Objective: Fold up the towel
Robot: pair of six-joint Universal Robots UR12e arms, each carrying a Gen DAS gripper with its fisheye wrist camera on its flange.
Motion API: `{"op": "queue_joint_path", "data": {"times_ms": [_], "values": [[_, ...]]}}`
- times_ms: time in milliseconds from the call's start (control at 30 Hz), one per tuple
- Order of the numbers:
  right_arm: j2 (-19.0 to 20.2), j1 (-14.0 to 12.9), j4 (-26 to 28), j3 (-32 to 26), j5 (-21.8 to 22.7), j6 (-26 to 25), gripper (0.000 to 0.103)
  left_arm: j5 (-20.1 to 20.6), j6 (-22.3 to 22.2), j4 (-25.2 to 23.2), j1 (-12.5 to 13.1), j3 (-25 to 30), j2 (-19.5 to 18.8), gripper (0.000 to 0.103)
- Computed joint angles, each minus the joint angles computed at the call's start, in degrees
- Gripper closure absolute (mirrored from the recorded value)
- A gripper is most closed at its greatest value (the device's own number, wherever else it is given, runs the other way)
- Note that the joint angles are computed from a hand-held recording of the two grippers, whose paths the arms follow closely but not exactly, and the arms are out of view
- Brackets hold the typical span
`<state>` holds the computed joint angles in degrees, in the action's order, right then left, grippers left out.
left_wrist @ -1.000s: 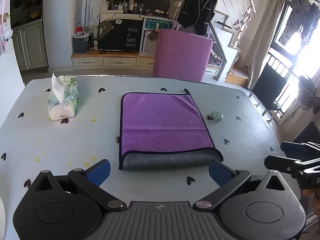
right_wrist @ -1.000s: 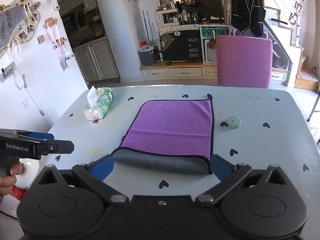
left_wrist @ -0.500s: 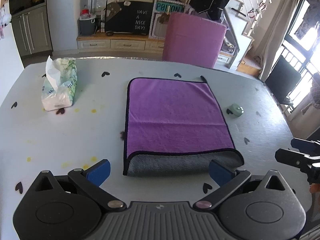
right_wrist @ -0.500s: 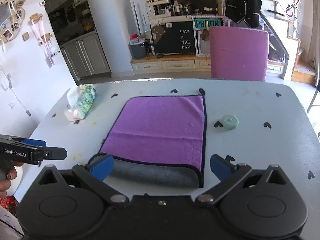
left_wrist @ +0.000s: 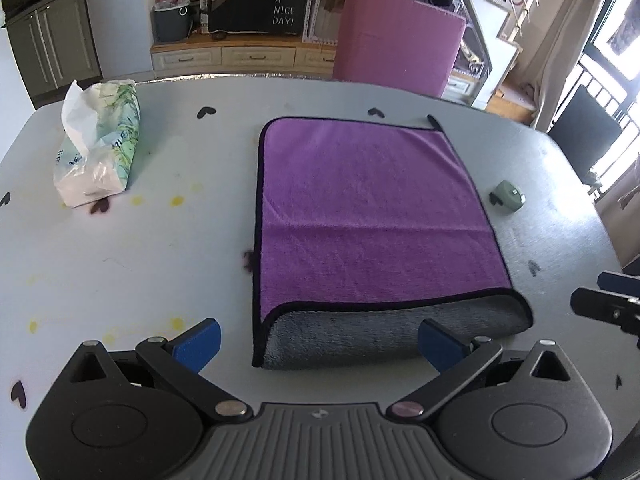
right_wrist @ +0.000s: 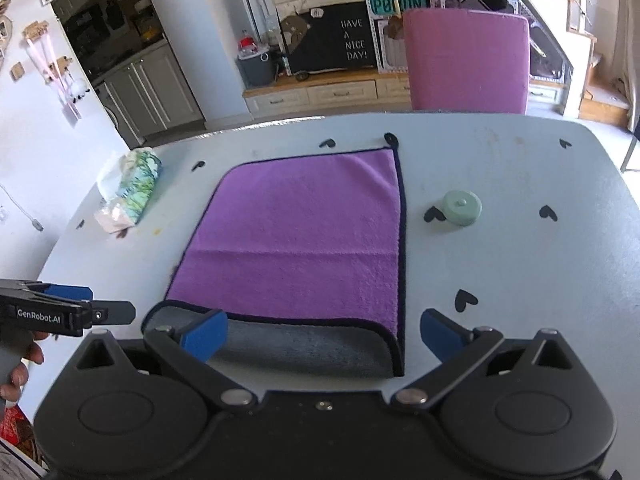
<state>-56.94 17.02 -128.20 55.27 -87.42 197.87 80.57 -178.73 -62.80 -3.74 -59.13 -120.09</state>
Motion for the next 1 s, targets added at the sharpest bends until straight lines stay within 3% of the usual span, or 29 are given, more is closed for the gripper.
{"op": "queue_joint_path", "data": {"times_ms": [200, 333, 433, 567, 733, 833, 900, 967, 1000], "values": [[1.71, -0.41, 1.26, -1.27, -0.53, -2.59, 0.000, -0.61, 2.01, -1.33, 0.05, 0.91, -1.28, 0.000], [2.38, -1.44, 1.11, -0.97, 3.20, -2.86, 0.000, -2.12, 1.84, -0.33, 0.22, 0.53, -1.51, 0.000], [2.94, -1.55, 1.37, -1.03, 2.44, -2.46, 0.000, -3.29, 1.33, 0.39, 0.36, 0.34, -1.73, 0.000], [3.45, -2.45, 0.15, -0.41, 5.63, -3.43, 0.001, -8.31, 0.19, 0.91, 1.17, 0.06, -2.21, 0.000], [3.27, -3.26, -0.71, 0.86, 8.61, -1.88, 0.000, -8.20, 1.47, 2.23, 1.20, -0.10, -2.56, 0.000], [3.80, -2.96, 0.72, -0.07, 6.57, -2.34, 0.000, -10.52, 0.68, 1.14, 1.78, 0.47, -3.03, 0.000], [3.93, -3.17, 1.52, -0.23, 7.87, -2.94, 0.001, -12.07, -0.57, 0.66, 2.22, 0.76, -3.31, 0.001], [4.15, -3.53, 2.86, -0.66, 9.67, -2.56, 0.005, -12.82, -1.56, 1.14, 2.52, 0.58, -3.34, 0.002], [4.27, -3.64, 3.68, -0.95, 10.23, -2.29, 0.013, -13.01, -2.03, 1.56, 2.64, 0.46, -3.34, 0.006]]}}
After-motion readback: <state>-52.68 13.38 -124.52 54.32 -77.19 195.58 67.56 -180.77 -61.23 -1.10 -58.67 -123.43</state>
